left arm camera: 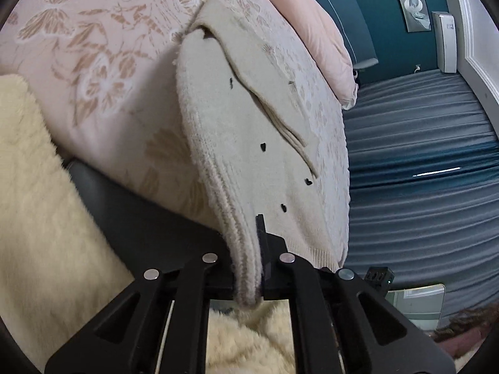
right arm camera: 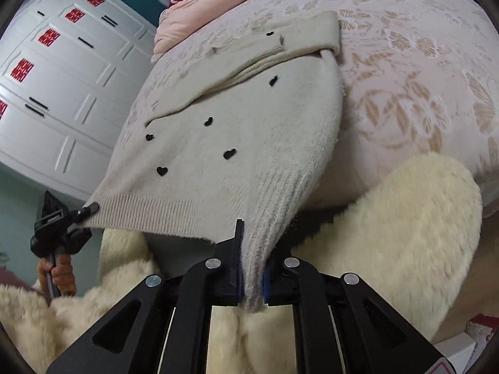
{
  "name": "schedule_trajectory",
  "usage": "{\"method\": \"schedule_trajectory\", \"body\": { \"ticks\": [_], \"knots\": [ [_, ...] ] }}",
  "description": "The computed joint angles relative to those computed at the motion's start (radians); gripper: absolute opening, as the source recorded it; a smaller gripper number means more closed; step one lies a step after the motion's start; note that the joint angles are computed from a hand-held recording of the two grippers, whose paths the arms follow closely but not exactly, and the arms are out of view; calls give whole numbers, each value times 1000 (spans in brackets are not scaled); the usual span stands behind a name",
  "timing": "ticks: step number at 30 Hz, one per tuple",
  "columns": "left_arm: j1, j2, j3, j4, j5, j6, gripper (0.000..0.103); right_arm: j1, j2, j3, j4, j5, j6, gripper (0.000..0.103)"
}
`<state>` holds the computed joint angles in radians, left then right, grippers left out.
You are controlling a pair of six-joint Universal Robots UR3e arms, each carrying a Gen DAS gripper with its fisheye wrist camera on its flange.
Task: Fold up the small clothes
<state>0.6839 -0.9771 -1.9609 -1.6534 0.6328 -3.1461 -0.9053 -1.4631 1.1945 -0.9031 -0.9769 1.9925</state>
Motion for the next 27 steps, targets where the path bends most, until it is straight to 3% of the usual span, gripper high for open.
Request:
{"method": "schedule_trajectory", "body": {
  "ticks": [2,3,4,6,7,9,10,11,12,13,15,17,18,19,21,24,27],
  "knots": [
    [50,28,125,-173,-14,64,7,-69,39,-204,229,42,-110,9],
    [57,13,164,-151,-29,59,7,-87,71,-309,311,106,-134,9],
    [40,-32,199,-46,-37,2,7,-90,115,-414,364,188,-135,10],
    [-51,-217,275,320,-30,-195,8,-52,225,-582,365,358,-86,10],
    [-98,-322,318,529,3,-277,9,-12,272,-604,252,432,6,13],
    [-185,-531,386,938,99,-410,18,93,380,-576,-154,507,309,17],
    [-233,-636,441,1064,188,-432,41,137,464,-610,-363,480,475,27],
    [-287,-741,524,1112,309,-460,60,182,537,-632,-573,421,643,31],
    [-326,-845,610,1142,406,-492,86,228,598,-620,-765,360,800,32],
    [-350,-921,662,1159,488,-516,88,266,649,-640,-873,268,928,35],
    [-344,-1005,743,1070,517,-551,88,284,700,-647,-909,228,1020,35],
    [-307,-1011,702,1080,471,-619,88,276,641,-499,-986,209,1031,40],
    [-286,-994,664,1096,450,-635,89,273,604,-418,-1031,203,1012,48],
    [-275,-972,620,1119,462,-635,92,277,582,-379,-1051,173,986,54],
    [-284,-980,632,1088,510,-613,95,300,572,-354,-1075,99,923,56],
    [-324,-1105,777,1036,517,-560,95,357,663,-487,-1056,-23,892,56],
    [-376,-1305,1035,943,486,-468,95,396,817,-733,-972,-64,903,57]
  ]
}}
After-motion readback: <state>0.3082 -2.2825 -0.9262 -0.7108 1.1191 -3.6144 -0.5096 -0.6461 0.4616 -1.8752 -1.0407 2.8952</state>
